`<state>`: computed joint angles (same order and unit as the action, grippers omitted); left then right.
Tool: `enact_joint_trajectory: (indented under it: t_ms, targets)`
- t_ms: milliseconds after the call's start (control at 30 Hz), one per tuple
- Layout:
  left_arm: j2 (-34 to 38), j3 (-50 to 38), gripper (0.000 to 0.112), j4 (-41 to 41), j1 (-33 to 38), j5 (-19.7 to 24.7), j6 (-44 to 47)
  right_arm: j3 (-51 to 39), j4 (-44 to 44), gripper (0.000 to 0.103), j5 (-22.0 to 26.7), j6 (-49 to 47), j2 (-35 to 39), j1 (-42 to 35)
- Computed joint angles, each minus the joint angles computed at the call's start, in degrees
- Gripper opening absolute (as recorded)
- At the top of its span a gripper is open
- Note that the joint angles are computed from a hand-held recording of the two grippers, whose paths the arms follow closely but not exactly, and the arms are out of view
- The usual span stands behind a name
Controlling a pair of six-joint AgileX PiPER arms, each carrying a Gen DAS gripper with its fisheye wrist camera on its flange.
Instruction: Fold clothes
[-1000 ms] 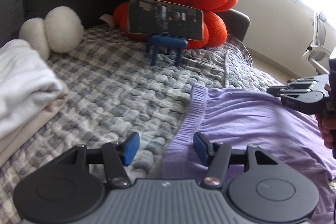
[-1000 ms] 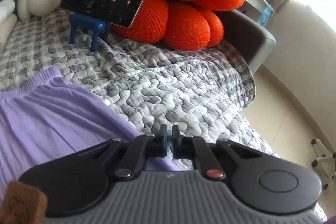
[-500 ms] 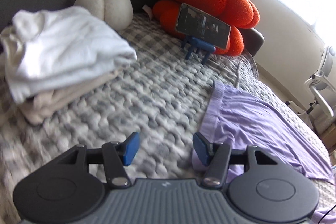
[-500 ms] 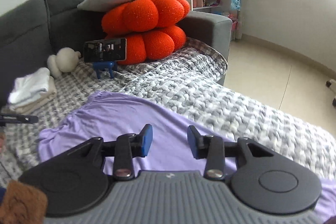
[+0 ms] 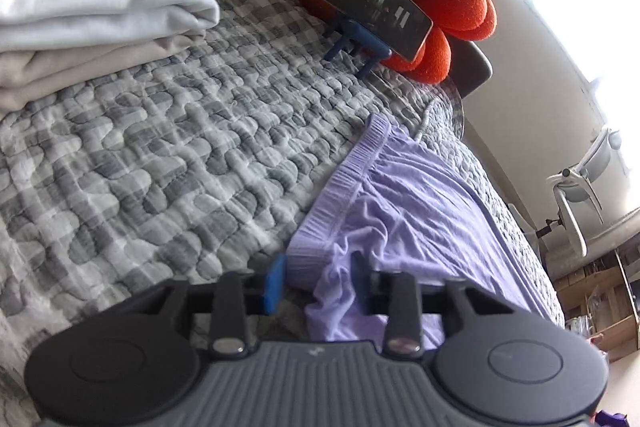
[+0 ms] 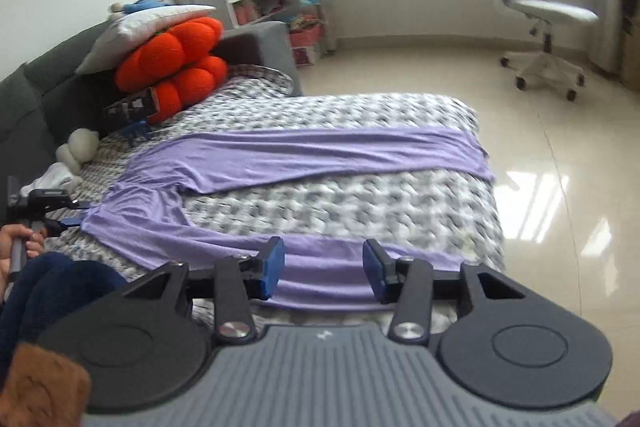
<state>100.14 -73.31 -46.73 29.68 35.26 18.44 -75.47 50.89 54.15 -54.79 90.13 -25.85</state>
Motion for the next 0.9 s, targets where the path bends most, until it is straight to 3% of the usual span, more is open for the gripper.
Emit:
enact_joint_trajectory:
  t_ms: [167,467,567,633,667,700,767,900]
  targets:
    - [-2.8,1.8,0.022,6.0,-0.3,-5.5,-5.0,3.8,2.8,0.048,-2.9,6.5,2.9,-5.9]
    - [-3.8,1.4,0.022,5.6,1.6,-4.9,-2.7,-0.1,12.5,0.048,0.2,15.9,13.3,-13.6]
    - [-3.8,1.6,0.022,5.3,1.2,-5.7,-3.0,-1.4,10.9,0.048,-3.4,16.1,14.8,-11.4]
    - [-4.0,1.7,0.022,6.1,0.7,-6.3,-3.2,-2.3,9.5,0.035,-4.9,15.0,15.4,-10.1]
    - [-4.1,1.7,0.022,6.3,0.6,-6.5,-3.2,-2.8,9.0,0.017,-5.4,14.5,15.8,-9.5]
    - [-4.2,1.8,0.022,6.6,0.6,-6.6,-3.2,-3.3,8.5,0.01,-6.1,14.0,16.1,-8.9]
    - [-4.1,1.8,0.022,5.8,0.9,-6.4,-2.6,-3.9,7.3,0.002,-7.6,13.8,15.9,-7.5]
    - [-4.2,2.0,0.022,4.9,1.0,-6.7,-1.2,-6.4,4.6,0.001,-9.5,14.3,16.2,-4.7]
